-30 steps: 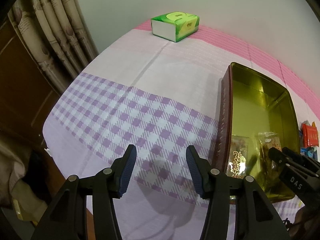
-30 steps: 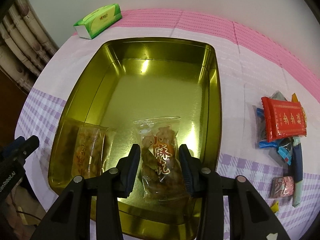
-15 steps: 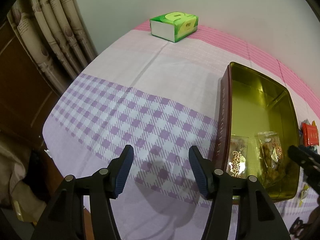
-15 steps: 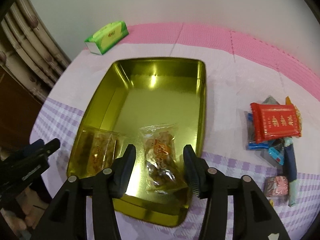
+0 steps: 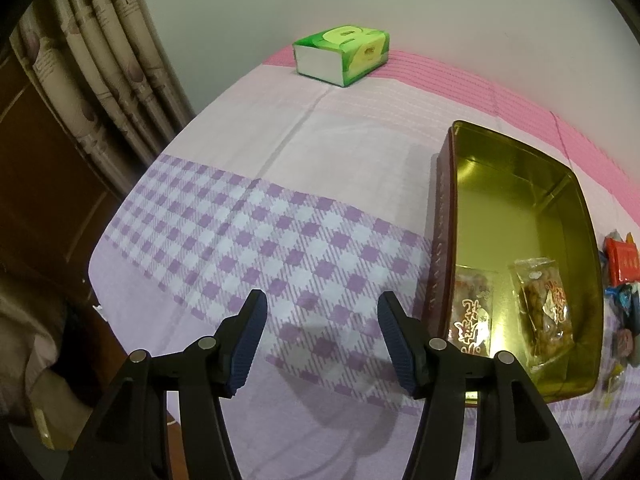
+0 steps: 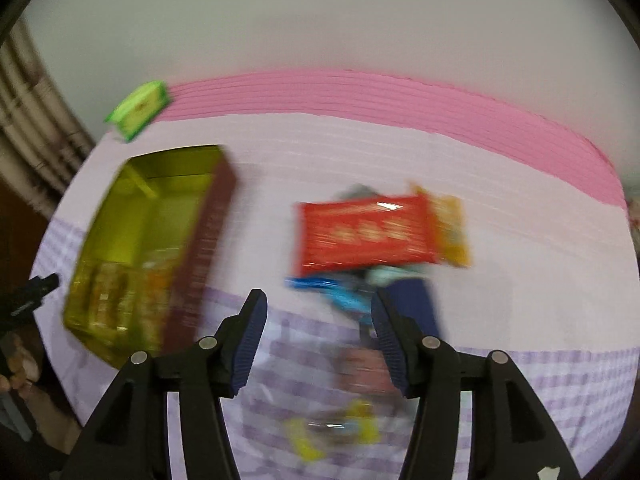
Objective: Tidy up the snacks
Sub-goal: 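Grasp the blue-and-teal wrapped bar with the right gripper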
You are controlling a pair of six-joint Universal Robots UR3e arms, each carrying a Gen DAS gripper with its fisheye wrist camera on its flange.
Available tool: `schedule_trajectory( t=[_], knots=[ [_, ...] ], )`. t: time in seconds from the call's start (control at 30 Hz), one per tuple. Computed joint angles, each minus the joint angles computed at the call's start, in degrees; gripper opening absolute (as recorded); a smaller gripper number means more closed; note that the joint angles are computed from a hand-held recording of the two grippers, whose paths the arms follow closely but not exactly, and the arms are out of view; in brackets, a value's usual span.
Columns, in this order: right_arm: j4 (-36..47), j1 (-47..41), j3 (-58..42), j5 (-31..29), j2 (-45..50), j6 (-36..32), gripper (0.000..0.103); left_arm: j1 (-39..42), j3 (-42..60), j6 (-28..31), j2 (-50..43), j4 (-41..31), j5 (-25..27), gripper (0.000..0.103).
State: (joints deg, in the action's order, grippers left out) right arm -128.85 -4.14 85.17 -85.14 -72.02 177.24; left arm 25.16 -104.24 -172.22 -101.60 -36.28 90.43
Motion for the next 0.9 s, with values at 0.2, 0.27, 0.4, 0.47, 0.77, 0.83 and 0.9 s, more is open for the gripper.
schedule_trajectory(
  t=[0.2,0.27,0.4,0.47,0.77,0.83,0.9],
  knots=[
    [1.2,-7.0,4.0,3.7,-0.9,-4.6,0.052,-1.1,-0.5,0.7,0.1,1.0,0.4,0.059],
    [0.6,-8.4,5.5,4.5,-0.6,-5.5,0.052,-1.4,-0.8,0.9,0.3,1.6,0.2,0.059],
    [-0.5,-9.6,6.5,6.0,0.6,-6.4,0.052,-1.9,-1.5,1.4,0.5,2.8,-0.1,0.059],
    [-1.2,-9.4,6.5,6.3,1.5,-6.6,0.052,-2.3,-1.9,1.9,0.6,3.7,0.1,0.059],
    [-5.6,-10.8,9.1,4.5,2.4,-9.2,0.054,-5.1,-2.9,3.3,2.0,4.8,0.0,0.059],
    [-6.7,-11.0,10.5,3.6,1.8,-10.4,0.056,-5.9,-3.2,3.7,2.6,5.1,0.1,0.059],
    [-8.2,-11.3,12.4,3.1,0.9,-11.2,0.060,-7.2,-3.5,4.4,3.2,5.5,0.4,0.059]
  ],
)
